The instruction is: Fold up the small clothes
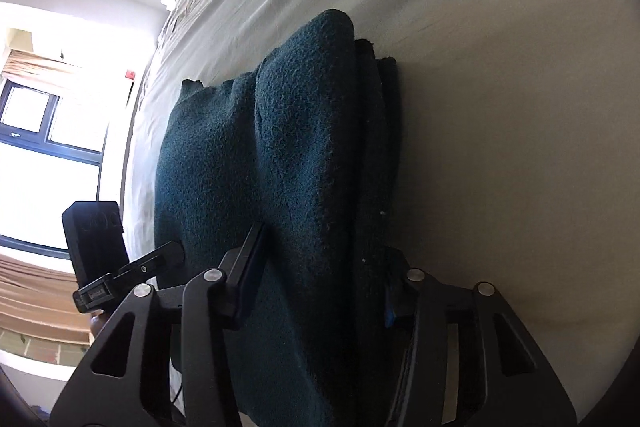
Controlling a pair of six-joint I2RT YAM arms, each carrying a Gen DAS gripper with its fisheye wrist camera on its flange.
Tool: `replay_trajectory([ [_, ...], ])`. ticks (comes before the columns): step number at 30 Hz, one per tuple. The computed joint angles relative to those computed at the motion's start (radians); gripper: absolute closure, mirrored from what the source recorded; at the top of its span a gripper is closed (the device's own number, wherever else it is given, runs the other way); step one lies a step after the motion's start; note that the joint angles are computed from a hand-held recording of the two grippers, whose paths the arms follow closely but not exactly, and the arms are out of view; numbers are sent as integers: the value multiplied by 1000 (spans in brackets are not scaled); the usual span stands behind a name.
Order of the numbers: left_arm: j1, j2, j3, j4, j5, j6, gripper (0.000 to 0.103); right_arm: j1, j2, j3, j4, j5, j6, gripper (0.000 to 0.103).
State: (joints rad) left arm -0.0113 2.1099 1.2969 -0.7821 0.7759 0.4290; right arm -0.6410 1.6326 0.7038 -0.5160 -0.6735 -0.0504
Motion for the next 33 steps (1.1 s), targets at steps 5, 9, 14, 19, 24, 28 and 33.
replay_trajectory([
  [5,-8,-66,-61,58,-40,-9,59,143,-129,-49,88,173,124,79],
  [9,43,-150,-117,37,-43,50,62,306,-326,-100,64,373,200,83],
  [14,185,-270,-166,-75,-49,232,62,583,-579,-100,-86,577,334,83],
  [19,415,-356,-165,-276,-78,527,62,982,-716,-64,-210,761,614,83],
  [24,644,-349,-95,-452,-123,787,62,1425,-625,6,-216,962,951,83],
  [28,799,-282,-7,-552,-157,936,62,1676,-505,60,-177,1052,1163,83],
  [33,881,-178,54,-559,-190,984,62,1793,-430,40,-75,1083,1276,83],
])
